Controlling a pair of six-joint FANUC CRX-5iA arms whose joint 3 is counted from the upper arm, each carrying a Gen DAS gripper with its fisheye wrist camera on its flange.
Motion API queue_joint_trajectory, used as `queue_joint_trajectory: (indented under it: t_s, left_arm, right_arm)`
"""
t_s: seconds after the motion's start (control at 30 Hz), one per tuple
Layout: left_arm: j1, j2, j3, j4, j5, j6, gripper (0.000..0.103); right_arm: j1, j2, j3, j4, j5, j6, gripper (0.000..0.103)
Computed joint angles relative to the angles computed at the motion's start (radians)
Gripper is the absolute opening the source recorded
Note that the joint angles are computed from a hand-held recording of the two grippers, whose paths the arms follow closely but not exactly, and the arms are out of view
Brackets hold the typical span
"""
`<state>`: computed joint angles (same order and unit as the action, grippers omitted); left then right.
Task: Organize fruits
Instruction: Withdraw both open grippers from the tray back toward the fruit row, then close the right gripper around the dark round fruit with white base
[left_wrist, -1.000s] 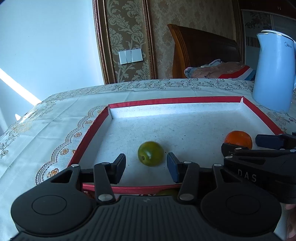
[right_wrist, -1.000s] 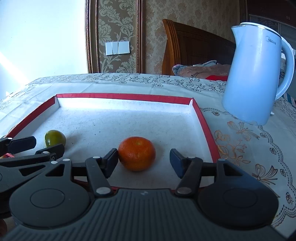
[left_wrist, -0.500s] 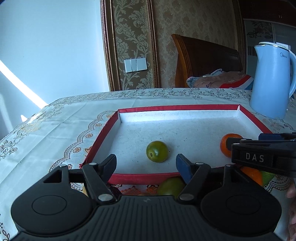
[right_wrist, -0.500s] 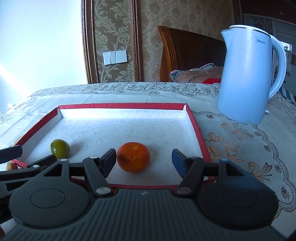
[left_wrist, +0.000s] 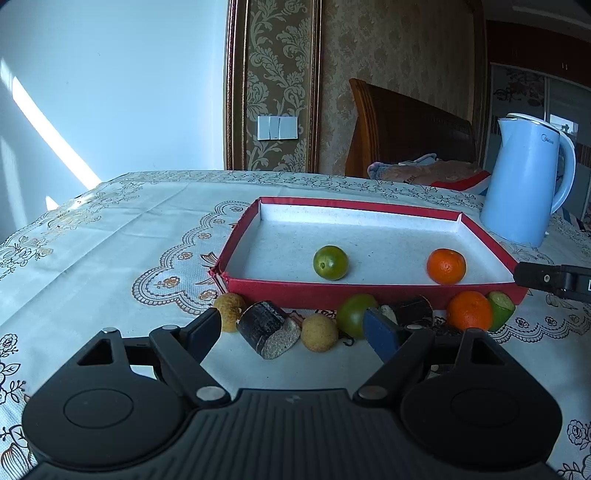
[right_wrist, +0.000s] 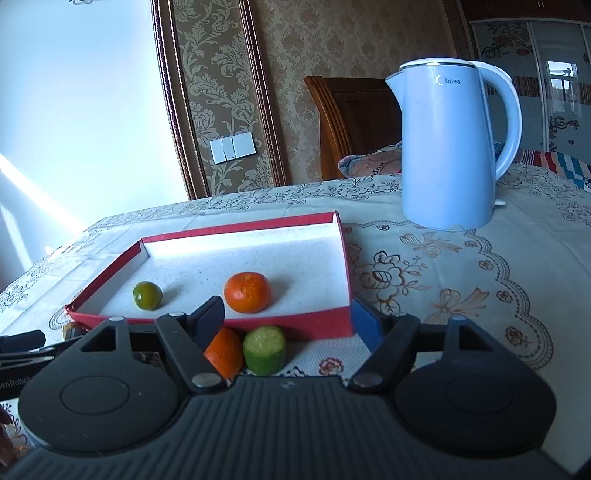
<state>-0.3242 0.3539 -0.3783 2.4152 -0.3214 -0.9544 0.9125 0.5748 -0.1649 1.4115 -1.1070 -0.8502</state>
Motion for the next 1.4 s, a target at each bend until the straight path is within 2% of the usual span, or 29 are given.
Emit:
queue_joint_trajectory:
  t_s: [0.07,0.17,0.27,0.5,0.7,0.77,0.83,0.93,1.17,1.3,1.4]
  left_arm:
    - [-0.013,-0.009,-0.008,0.079,-0.009,-0.073,0.084]
    - [-0.014,-0.021,-0.024,0.128,-0.033,-0.120,0.084]
    - [0.014,-0.030,-0.054,0.048,-0.068,-0.064,0.084]
    - [0.053,-0.030,-0.066,-0.054,-0.076,0.049,0.085]
    - [0.055,-0.027,-0.059,-0.073,-0.055,0.072,0.085]
    - [0.053,-0.026,-0.057,-0.073,-0.042,0.077,0.085]
    - [0.055,-0.024,-0.055,-0.084,-0.040,0.090,0.085]
    - [0.061,-0.023,-0.056,-0.105,-0.042,0.109,0.085]
    - [0.075,-0.013,-0.046,-0.168,-0.028,0.190,0.085]
    - [0.089,-0.005,-0.036,-0.259,0.000,0.283,0.085]
    - [0.090,-0.004,-0.036,-0.267,0.003,0.289,0.085]
  right_arm:
    - [0.015,-0.008,-0.018,-0.011,-0.001,-0.001,0.074]
    - [0.031,-0.016,-0.036,-0.018,-0.002,-0.012,0.074]
    - [0.041,-0.018,-0.042,-0.016,0.006,-0.014,0.074]
    - [0.044,-0.010,-0.032,0.022,0.053,0.007,0.074]
    - [0.044,0.005,-0.010,0.046,0.087,0.060,0.074]
    - [0.037,0.005,-0.006,0.051,0.119,0.080,0.072]
    - [0.030,0.004,-0.003,0.057,0.153,0.101,0.064]
    - [0.021,0.010,0.014,0.054,0.196,0.126,0.063]
    - [0.012,0.039,0.074,-0.005,0.235,0.206,0.060]
    - [0.009,0.056,0.113,-0.069,0.246,0.263,0.060]
    - [0.008,0.073,0.142,-0.095,0.235,0.298,0.059]
